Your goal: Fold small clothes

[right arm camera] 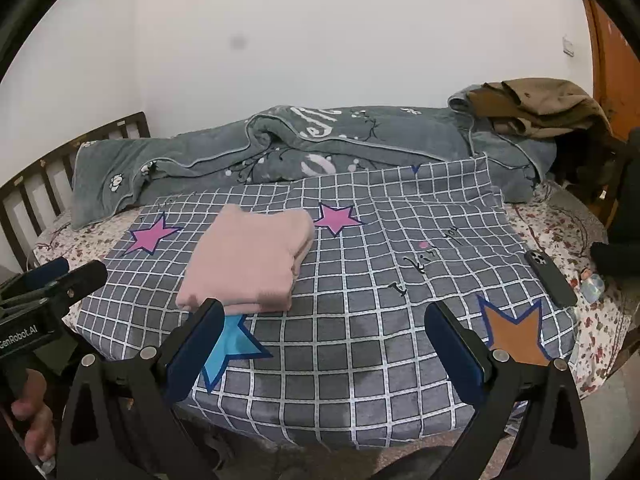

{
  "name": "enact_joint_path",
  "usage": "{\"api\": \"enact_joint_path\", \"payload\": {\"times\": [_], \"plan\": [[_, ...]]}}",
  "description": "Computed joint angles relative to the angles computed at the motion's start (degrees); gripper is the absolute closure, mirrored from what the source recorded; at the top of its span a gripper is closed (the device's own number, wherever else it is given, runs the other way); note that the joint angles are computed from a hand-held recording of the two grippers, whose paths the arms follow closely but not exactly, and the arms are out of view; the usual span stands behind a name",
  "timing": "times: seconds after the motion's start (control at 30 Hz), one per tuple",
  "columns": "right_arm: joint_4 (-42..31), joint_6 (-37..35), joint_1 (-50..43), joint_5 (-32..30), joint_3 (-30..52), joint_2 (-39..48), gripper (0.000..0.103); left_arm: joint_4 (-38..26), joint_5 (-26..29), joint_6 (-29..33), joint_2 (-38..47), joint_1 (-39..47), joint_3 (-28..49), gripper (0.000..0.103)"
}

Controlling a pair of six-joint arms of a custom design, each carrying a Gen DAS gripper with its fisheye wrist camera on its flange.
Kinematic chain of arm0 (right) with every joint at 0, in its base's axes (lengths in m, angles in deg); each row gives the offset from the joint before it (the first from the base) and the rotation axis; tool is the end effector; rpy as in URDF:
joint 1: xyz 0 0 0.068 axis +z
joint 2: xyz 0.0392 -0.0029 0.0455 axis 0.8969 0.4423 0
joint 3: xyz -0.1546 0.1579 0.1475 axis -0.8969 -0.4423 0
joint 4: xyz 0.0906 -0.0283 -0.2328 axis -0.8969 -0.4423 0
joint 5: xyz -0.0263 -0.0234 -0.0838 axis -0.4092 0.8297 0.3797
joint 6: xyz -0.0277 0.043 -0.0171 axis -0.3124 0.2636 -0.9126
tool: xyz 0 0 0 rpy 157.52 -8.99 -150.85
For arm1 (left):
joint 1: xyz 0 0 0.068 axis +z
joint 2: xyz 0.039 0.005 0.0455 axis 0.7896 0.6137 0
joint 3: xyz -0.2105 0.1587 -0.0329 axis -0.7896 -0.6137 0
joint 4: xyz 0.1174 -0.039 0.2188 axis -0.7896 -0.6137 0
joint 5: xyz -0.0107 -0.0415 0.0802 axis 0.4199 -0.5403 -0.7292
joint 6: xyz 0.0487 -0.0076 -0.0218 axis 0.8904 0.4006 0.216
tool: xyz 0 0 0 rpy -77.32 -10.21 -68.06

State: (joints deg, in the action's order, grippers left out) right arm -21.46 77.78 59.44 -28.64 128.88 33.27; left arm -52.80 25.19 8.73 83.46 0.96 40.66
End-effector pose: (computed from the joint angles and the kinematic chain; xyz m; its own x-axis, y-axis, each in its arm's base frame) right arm 0.2353 -0.0061 0.3734 -0.5666 -0.1456 -0.8110 -0.3059 0.9511 0.0430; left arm 0.1721 -0.1729 0.3752 -0.5185 -0.1986 -0.8317 -0.2136 0.9719 -0.0989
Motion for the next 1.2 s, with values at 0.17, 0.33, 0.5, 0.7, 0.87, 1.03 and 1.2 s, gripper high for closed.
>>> {"api": "enact_joint_path", "payload": {"times": [0.17,0.33,0.5,0.7,0.87,1.03,1.2], "plan": [[-0.7,-0.5,-1.0,-0.9,-0.3,-1.0,0.004,-1.2,-0.4,-1.6,0.5,-0.9,1.0,0.011],[-0.6,-0.3,-2.3,-2.4,-0.5,-1.4,0.004,-1.6,-0.4,-2.7,0.8,-1.7,1.0,0.011],[0.0,-0.5,-2.5,-2.4,-1.3,-2.3,0.004,-1.9,-1.5,-3.3,0.8,-2.8,0.8,0.011],[-0.5,-0.9,-1.2,-1.2,-2.0,-3.6,0.003,-2.8,-2.0,-4.9,0.3,-3.3,0.5,0.011],[-0.8,-1.3,-0.5,-0.2,-2.3,-4.7,0.003,-2.5,-1.5,-5.8,-1.0,-3.3,-0.8,0.011],[-0.9,-1.0,-1.0,-0.4,-2.2,-5.2,0.003,-3.1,-1.8,-5.9,-1.3,-3.5,-0.5,0.011],[-1.6,-1.3,-1.1,-0.2,-1.9,-5.6,0.003,-3.5,-2.8,-6.3,-1.1,-4.3,-0.1,0.011]]}}
